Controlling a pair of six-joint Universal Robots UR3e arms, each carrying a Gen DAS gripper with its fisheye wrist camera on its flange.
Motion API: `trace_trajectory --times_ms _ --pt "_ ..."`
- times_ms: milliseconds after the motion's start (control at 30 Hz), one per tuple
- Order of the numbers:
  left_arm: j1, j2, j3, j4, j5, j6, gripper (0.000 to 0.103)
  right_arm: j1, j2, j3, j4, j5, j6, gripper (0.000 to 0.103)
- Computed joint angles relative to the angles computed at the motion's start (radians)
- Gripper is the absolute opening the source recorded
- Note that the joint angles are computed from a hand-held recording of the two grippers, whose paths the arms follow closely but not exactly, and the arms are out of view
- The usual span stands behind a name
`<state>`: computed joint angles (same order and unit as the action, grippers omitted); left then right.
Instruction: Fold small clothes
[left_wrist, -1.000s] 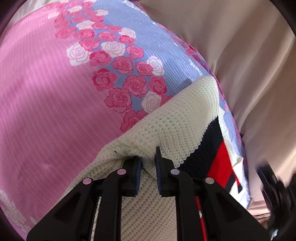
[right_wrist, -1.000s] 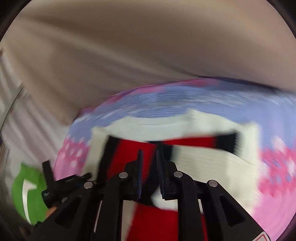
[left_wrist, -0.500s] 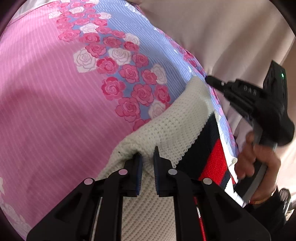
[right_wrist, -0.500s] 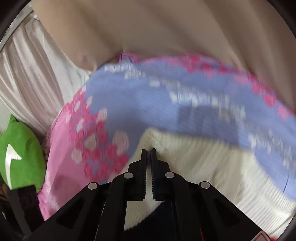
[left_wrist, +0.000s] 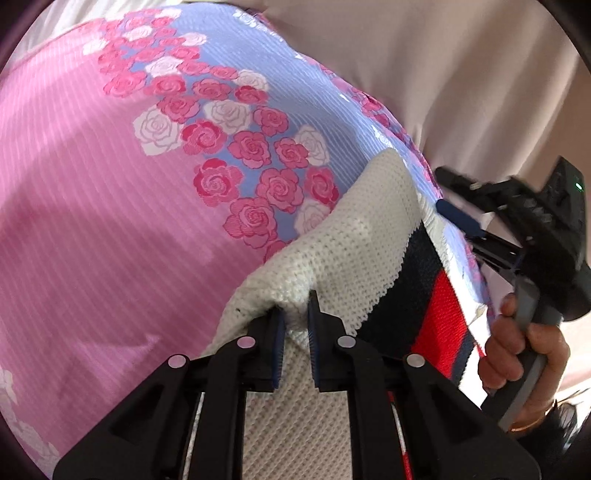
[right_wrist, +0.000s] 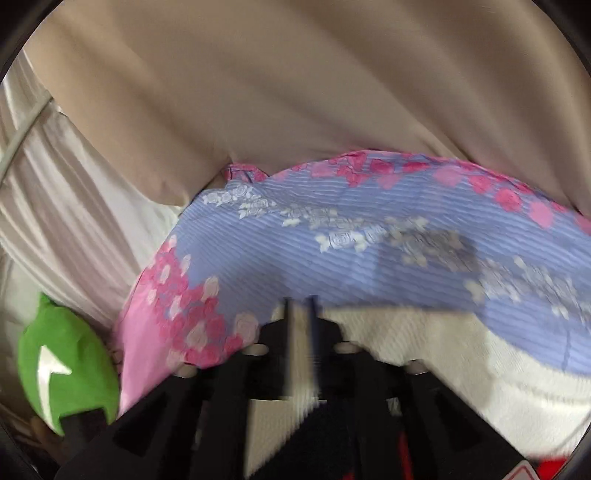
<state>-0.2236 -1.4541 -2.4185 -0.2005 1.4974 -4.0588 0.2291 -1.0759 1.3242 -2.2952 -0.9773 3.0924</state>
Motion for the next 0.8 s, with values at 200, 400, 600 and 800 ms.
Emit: trace_trajectory --times_ms 200,400,600,800 --pt "0.021 -0.007 -0.004 0.012 -0.022 0.008 0.011 0.067 0.128 -0.161 0.156 -0.066 -0.107 0.045" --pt "0.008 0.012 -0.030 0.029 -0.006 0.022 0.011 0.133 0.232 -0.302 0.119 -0.175 -0.119 0.007" --pt "-0.019 0.008 0.001 -0.009 0.023 0.017 0.012 0.134 0.276 -0.384 0.184 -0.176 -0.064 0.009" --pt "-0.116 0.140 0.019 -0.145 0.108 0.001 0.033 0.100 -0.110 0.035 0.064 -0.251 -0.046 0.026"
